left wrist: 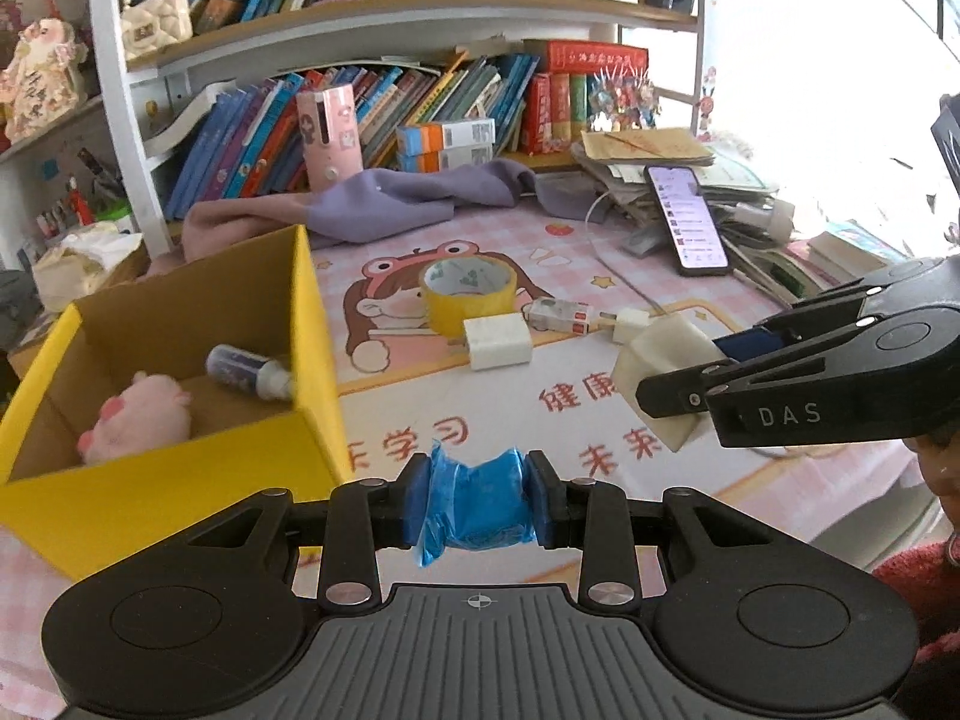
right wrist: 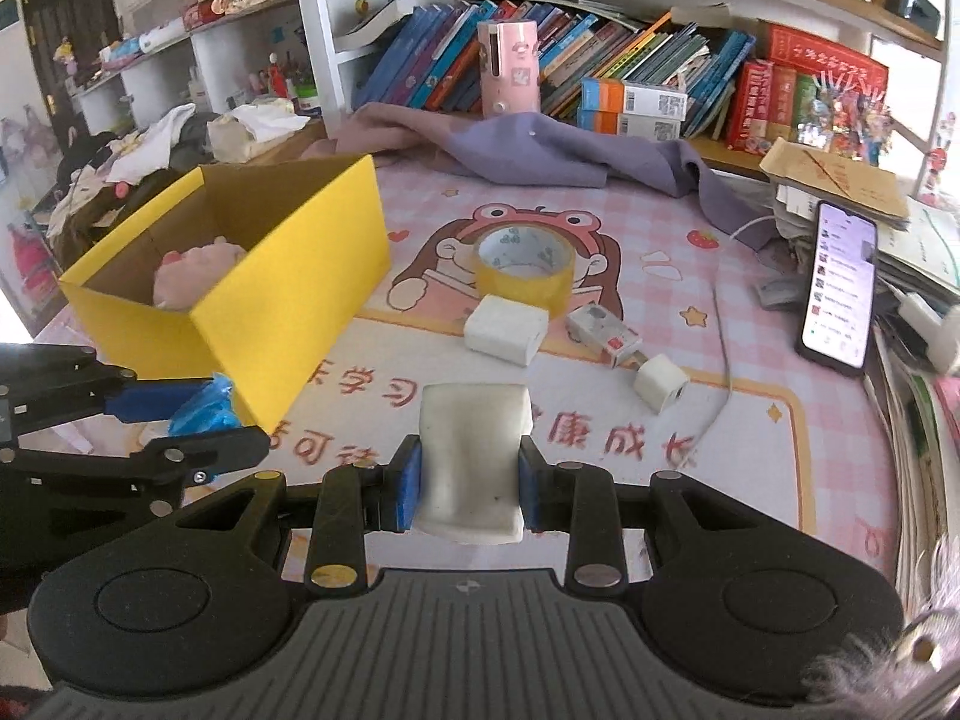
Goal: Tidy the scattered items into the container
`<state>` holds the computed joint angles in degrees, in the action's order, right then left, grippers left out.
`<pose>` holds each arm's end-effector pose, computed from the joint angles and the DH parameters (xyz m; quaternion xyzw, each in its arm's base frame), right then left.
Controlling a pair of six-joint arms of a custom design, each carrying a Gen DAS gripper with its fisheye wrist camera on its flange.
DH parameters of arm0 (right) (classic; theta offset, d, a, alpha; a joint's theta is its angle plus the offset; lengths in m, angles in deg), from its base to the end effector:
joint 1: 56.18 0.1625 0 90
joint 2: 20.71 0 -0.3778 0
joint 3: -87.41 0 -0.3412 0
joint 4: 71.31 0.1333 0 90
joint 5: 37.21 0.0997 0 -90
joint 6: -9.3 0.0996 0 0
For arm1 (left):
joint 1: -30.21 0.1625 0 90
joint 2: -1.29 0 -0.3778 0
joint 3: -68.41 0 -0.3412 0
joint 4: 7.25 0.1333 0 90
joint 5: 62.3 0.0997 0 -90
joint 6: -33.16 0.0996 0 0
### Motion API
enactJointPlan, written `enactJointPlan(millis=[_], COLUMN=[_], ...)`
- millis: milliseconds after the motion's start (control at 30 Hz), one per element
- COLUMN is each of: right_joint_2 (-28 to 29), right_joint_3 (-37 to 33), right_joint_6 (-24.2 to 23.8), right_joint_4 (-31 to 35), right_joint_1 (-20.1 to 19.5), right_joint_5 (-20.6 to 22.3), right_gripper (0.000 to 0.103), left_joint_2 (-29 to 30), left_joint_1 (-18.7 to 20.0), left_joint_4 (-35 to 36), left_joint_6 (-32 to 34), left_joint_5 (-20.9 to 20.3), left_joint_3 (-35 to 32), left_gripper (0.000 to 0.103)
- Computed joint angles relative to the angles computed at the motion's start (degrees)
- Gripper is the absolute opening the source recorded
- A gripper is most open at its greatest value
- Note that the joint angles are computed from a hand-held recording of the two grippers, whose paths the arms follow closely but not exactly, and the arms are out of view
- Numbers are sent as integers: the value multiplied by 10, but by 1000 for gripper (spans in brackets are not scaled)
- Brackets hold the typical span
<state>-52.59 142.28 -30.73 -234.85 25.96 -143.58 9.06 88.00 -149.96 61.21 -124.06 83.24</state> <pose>-0.0013 -0.7792 0.2450 0.1896 -0.8769 0.3340 0.2892 -0.2842 -0.7896 -0.0456 0.4153 0.8418 -0.2603 0.2263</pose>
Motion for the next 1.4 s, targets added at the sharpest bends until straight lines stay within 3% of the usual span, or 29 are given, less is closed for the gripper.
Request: enactJointPlan(millis=[67, 200, 467, 833, 1400], right_joint_2=[-11, -28, -45, -49, -19], right_joint_3=[41, 112, 219, 279, 252], right_joint_6=[7, 23, 44, 46, 18], right_joint_4=[-39, -107, -200, -229, -161], right_joint_1=[6, 19, 43, 73, 93], right_joint_5=[-9, -26, -52, -74, -42], right_gripper=[30, 30, 30, 29, 29], left_joint_2=[-57, -131, -231, -297, -330], left_joint_1=[3, 8, 20, 30, 47], left_joint_4=[-54, -120, -195, -244, -266], left_joint_6=[7, 20, 24, 20, 13], left_joint_5=[-8, -21, -33, -39, -10], left_joint_3=[109, 245, 418, 522, 553], left_gripper=[32, 32, 32, 32, 32])
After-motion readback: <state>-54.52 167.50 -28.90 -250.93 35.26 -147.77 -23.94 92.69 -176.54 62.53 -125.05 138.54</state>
